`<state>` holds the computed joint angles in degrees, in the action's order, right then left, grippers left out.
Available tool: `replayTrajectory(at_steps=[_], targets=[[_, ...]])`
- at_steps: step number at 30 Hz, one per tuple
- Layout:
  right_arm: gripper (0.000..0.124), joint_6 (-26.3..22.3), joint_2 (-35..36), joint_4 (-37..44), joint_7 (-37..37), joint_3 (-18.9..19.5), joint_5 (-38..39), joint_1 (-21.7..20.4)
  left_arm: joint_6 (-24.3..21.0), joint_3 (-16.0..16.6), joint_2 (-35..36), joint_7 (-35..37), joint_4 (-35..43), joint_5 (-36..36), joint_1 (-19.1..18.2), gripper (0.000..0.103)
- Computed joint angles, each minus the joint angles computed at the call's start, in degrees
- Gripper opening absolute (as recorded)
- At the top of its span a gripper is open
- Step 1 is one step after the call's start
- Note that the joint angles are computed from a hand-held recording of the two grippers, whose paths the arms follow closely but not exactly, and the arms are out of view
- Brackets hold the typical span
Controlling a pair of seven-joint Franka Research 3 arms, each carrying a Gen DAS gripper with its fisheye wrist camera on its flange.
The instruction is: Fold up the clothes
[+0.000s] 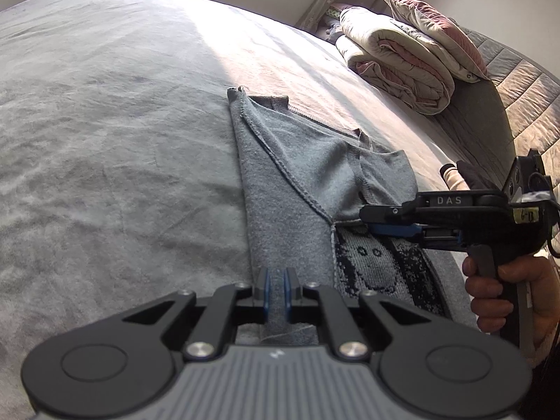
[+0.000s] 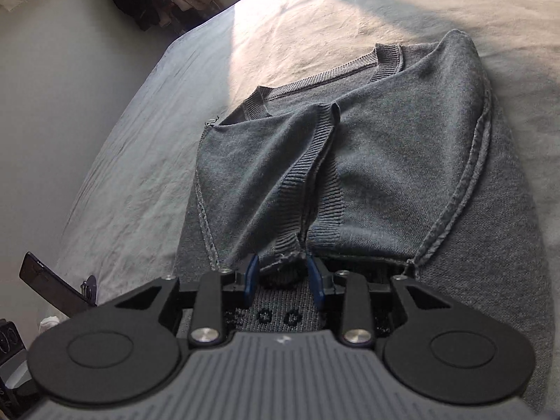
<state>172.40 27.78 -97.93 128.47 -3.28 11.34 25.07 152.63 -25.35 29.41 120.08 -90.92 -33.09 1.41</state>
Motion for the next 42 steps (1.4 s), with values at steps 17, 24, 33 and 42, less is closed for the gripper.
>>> replayTrajectory(at_steps=[17, 24, 33, 42], targets=[[0.005, -10.4, 3.4, 3.7, 18.1, -28.8, -28.2, 24.2, -1.9, -0.3, 0.1, 1.7, 0.5, -0.6, 0.0, 0.007], [0.022, -7.8, 0.2, 2.4, 18.3, -21.7, -29.5, 16.7, -2.0, 0.1, -0.1, 2.0, 0.4, -0.5, -0.8, 0.007], [0.037, -8.9, 10.2, 16.1, 17.7, -13.6, -25.6, 4.5, -2.1, 0.5, 1.2, -0.2, 1.6, 2.1, -1.9, 0.007], [0.004, -6.1, 14.7, 21.6, 17.1, -19.4, -28.7, 7.5, -2.5, 0.9, 3.0, -3.3, 4.0, 4.9, -2.8, 0.007]])
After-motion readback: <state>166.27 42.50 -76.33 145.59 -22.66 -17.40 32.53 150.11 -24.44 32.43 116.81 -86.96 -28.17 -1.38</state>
